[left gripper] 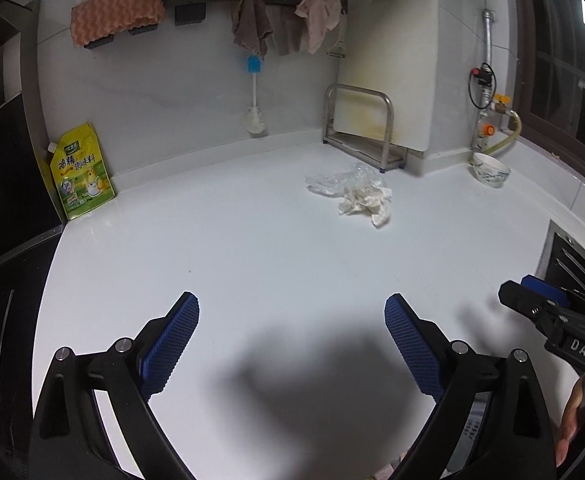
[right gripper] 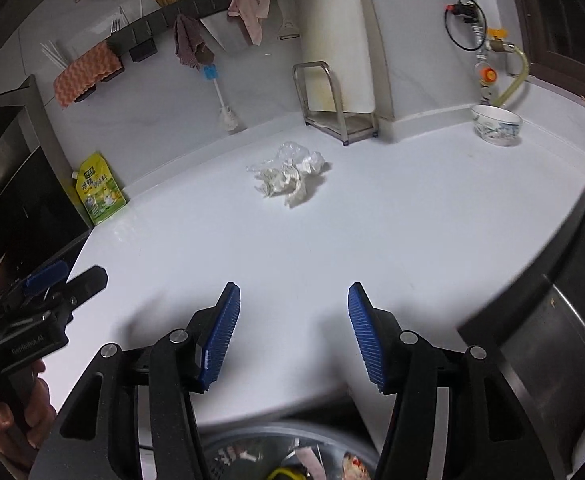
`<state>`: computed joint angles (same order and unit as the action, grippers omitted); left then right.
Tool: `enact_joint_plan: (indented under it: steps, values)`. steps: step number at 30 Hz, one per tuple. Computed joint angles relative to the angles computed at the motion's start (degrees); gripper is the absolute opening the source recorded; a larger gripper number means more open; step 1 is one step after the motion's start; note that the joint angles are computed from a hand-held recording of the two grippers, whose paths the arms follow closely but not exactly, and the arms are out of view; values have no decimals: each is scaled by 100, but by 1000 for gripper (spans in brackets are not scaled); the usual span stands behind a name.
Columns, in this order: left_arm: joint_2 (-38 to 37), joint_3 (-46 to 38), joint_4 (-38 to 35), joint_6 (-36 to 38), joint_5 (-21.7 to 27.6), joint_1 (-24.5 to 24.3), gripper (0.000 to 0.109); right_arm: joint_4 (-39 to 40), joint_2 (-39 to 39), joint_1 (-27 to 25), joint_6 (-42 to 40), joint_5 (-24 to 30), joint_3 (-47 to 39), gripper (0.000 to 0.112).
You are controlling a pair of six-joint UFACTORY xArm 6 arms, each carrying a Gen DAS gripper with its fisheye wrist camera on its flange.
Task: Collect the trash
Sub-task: 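Move both open tools up over the counter toward the plastic bag and paper, then lower the right tool onto the crumpled grid paper and close on it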
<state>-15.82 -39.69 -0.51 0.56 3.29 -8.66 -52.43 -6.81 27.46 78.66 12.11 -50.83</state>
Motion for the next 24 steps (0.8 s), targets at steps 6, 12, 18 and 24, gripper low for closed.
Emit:
enact_joint_plan:
  steps: [6,12,18,24]
  values:
    - [785,-725,116,-89,-61,85,92,1324,1127,-218,-1353,-265,-1119,58]
    - [1485,-1420,263,-105,32,113,94,2593,2235,-297,-2686,77,-2467,59]
    - [2003,-1946,187,-77,7,131,96,3312,3063,-350,-3398,516,-3508,63]
    - [2250,-2125,77,3,-7,133,96,3897,3787,-337,-3982,956,-4491,71]
